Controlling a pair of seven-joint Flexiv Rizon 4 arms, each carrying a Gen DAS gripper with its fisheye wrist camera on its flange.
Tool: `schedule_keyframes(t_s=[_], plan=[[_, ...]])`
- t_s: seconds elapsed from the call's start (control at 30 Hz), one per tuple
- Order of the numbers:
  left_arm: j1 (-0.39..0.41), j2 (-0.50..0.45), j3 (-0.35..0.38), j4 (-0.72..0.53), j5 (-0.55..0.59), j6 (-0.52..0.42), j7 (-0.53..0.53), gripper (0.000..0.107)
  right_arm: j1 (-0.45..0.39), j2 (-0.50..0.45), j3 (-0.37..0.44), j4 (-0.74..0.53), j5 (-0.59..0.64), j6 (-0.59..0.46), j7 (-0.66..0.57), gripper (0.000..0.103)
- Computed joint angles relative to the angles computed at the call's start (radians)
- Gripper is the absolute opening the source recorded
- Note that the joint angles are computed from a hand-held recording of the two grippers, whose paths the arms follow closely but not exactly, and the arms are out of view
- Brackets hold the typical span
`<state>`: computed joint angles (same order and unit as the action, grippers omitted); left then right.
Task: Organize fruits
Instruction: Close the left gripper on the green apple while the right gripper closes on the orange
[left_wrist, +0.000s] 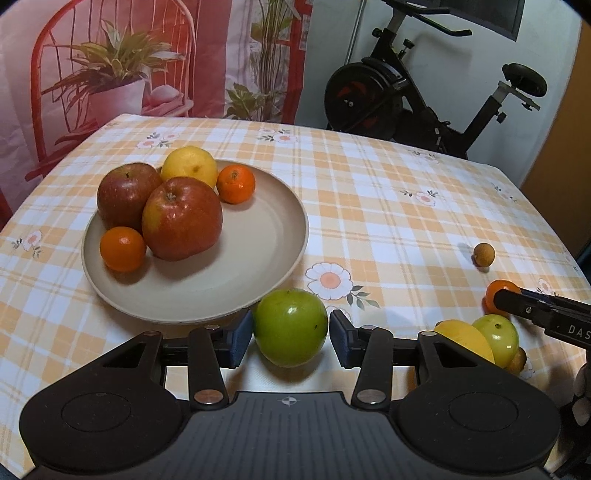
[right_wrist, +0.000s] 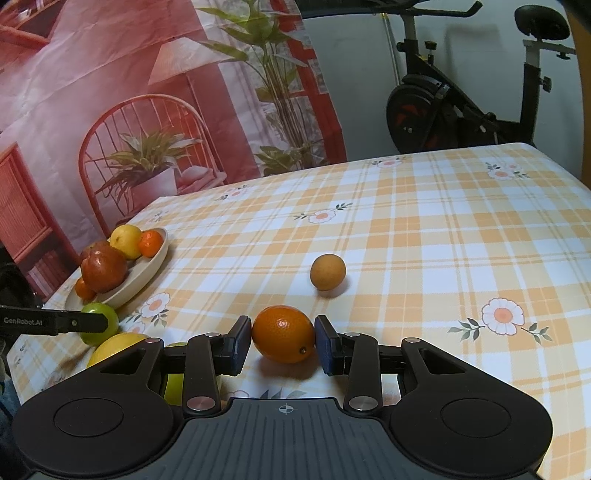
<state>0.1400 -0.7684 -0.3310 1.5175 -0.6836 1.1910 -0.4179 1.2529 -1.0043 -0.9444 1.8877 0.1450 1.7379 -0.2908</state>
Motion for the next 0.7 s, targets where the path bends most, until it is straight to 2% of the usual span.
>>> schedule_keyframes(t_s=[0.43, 0.7], plan=[[0.012, -0.006, -0.011, -0.001, 0.001, -0.006, 0.026, 0.048, -0.001, 0.000, 0.002, 0.001, 0.003, 0.003, 0.000, 0.034], [0.027, 0.007, -0.040, 0.018, -0.047, -0.009, 0.077, 0.048, 0.001, 0.000, 0.002, 0.000, 0.007, 0.003, 0.003, 0.034]])
